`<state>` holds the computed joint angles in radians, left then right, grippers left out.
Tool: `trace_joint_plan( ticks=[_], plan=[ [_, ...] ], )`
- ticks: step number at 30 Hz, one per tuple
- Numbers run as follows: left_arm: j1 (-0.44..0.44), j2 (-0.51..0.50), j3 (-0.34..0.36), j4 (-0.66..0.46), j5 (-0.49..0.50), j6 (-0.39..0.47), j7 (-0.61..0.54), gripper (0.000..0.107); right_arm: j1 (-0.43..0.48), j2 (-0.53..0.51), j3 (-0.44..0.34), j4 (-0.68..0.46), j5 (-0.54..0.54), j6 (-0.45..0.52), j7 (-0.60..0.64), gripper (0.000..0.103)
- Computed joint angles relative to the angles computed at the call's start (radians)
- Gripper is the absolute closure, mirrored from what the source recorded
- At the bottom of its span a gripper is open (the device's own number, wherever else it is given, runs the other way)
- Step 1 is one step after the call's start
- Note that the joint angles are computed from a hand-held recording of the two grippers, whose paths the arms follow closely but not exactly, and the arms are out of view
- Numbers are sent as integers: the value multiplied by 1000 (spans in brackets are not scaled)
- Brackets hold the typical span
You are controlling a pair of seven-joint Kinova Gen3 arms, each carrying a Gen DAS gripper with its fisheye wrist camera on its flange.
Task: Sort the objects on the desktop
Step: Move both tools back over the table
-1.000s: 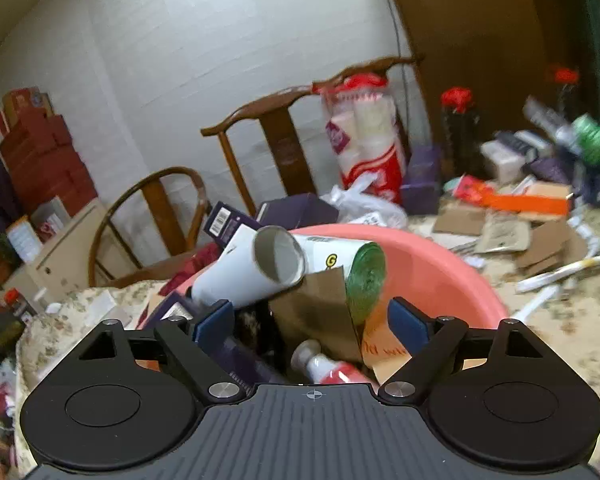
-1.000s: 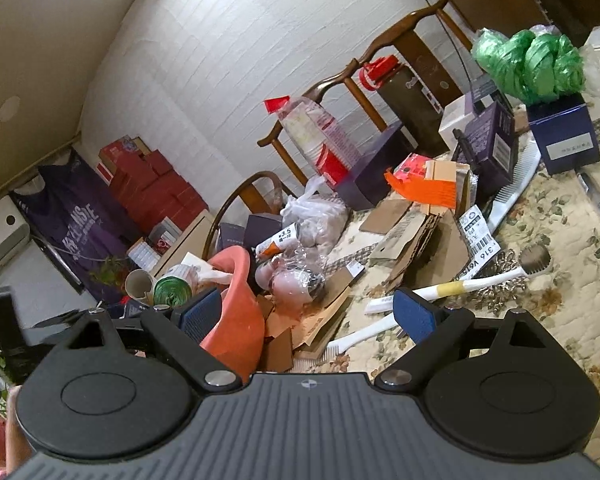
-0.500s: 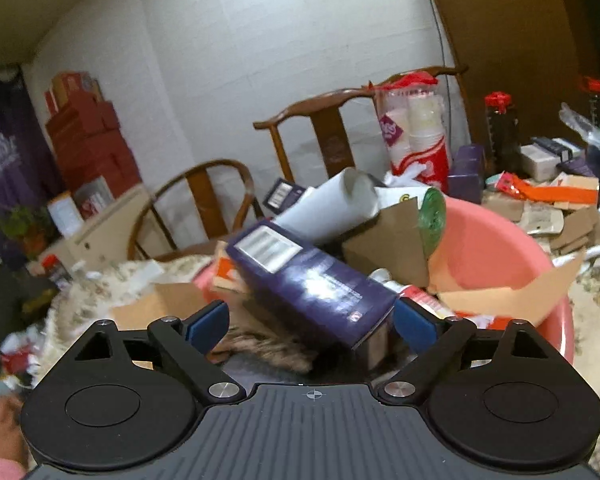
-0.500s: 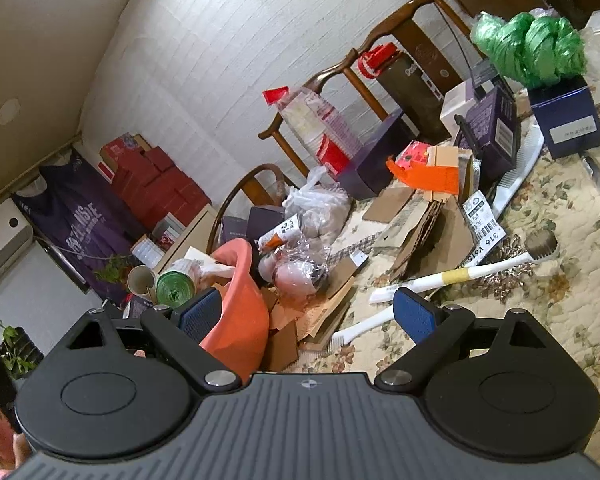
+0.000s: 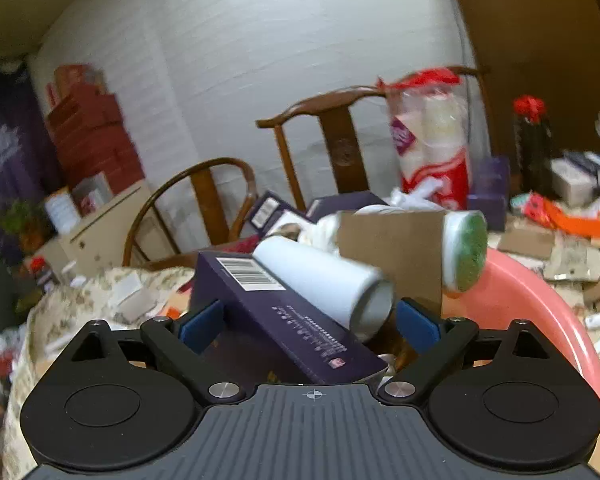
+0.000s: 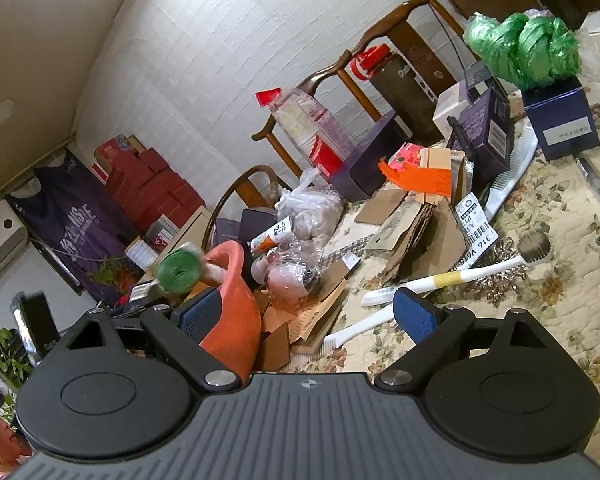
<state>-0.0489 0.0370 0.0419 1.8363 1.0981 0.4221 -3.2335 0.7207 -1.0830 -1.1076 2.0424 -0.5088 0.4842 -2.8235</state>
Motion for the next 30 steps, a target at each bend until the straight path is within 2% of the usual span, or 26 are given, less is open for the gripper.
trace_joint_plan(
  ticks=[3,5,8,11,13,15,17,19,22,24,25,28,30],
  plan=[
    [-1,-6,10,15,29,-17,-52,11,1,-3,4,2,-2,3,-3,9],
    [-12,-11,-18,5,28,45,-52,16,-3,-6,10,8,-7,0,-9,9],
    [-60,-20,-57,-22,36,167,-9,17,-12,-7,17,23,-14,-15,-21,9],
    [-103,-46,-98,-11,114,236,-69,16,-10,-11,19,23,-11,-12,-27,9],
    [-119,-75,-123,15,184,251,-111,16,17,-34,37,1,-51,40,34,7],
    [-130,-98,-156,34,242,310,-150,16,43,-42,49,-30,-62,100,115,6],
    [-74,-137,-246,81,309,391,-228,14,68,-41,57,-74,-29,182,185,3],
    [16,-177,-333,131,341,473,-281,11,93,-28,39,-125,52,263,222,1],
    [135,-217,-399,197,333,595,-293,7,154,-30,-15,-188,174,385,250,1],
    [150,-214,-362,232,327,655,-318,7,199,-46,-53,-226,245,464,299,1],
    [139,-209,-316,252,332,661,-335,7,210,-56,-60,-231,260,486,334,1],
    [90,-184,-177,294,357,623,-375,8,183,-12,-48,-192,223,470,442,3],
    [45,-151,-84,309,387,578,-401,7,206,-21,-34,-187,193,497,447,3]
  ],
)
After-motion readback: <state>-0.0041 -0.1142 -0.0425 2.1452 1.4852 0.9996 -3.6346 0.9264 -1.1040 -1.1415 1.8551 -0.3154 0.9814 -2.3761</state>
